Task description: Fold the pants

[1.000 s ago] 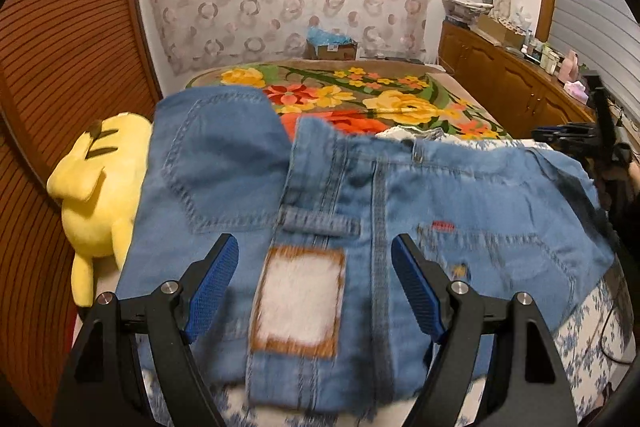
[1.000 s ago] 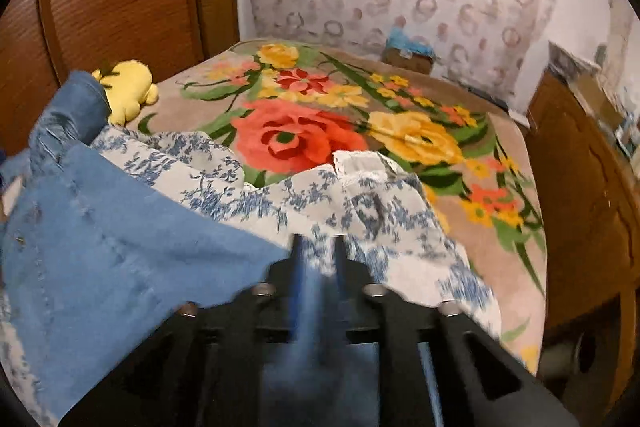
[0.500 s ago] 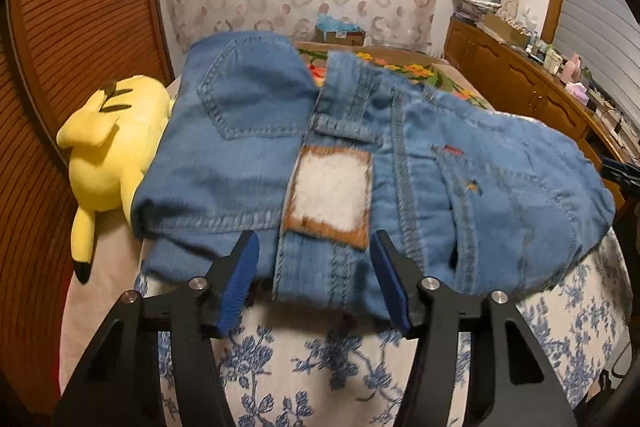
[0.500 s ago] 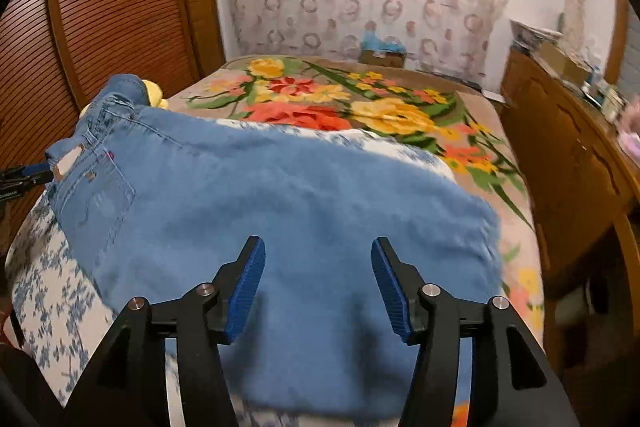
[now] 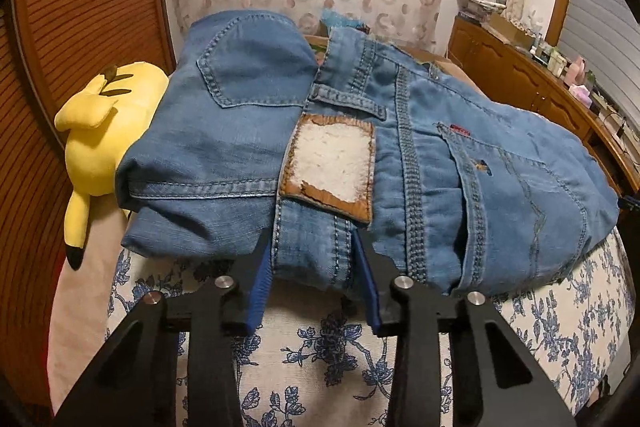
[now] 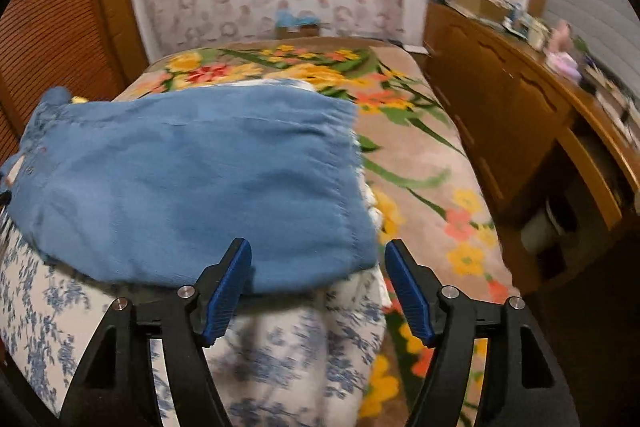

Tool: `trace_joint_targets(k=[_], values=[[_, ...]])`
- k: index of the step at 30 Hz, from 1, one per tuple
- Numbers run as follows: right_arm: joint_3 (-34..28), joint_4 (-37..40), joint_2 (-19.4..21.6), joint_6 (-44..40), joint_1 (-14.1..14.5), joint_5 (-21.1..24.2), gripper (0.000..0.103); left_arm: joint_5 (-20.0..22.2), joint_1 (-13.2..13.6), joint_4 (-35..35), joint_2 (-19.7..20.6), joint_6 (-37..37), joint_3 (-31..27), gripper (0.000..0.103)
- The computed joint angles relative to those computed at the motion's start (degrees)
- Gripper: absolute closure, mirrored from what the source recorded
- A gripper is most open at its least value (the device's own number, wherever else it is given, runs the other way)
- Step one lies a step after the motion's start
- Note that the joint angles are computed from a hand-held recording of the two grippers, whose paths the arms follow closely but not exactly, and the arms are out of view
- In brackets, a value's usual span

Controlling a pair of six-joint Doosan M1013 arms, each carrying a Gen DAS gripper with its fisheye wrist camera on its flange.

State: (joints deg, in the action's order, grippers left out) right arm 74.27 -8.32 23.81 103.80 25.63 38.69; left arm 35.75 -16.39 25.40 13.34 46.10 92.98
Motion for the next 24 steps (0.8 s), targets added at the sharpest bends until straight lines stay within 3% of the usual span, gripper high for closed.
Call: trace_joint_targets(k=[4,15,19,21,24], values=[[0.0,1.9,0.1,1.0,0.0,0.8,0.031,-1.2,-0.3,1.3,-0.4,-1.1,0.4,0.075],[-1.6,17.6,1.2,-8.1,-3.9,2.6,0.032,0.9,-1.4,4.6,-0.1,-0.8,-1.0,0.075],[-2.4,18.5,1.8,-10.2,-4.5,3.4,0.047,0.0,-1.4,5.3,-0.3,-0.5,-1.0,0.078],[-2.9,18.9,1.9,-11.5,-4.7,3.7,0.063,-0.6,-1.4,5.6,-0.6,-0.8,-1.0,0.082],[-1.7,12.9,0.8,-9.1,-4.1,2.3,0.085,-2.1,-1.9,7.6,-1.2,-1.7,-0.9,0.084]])
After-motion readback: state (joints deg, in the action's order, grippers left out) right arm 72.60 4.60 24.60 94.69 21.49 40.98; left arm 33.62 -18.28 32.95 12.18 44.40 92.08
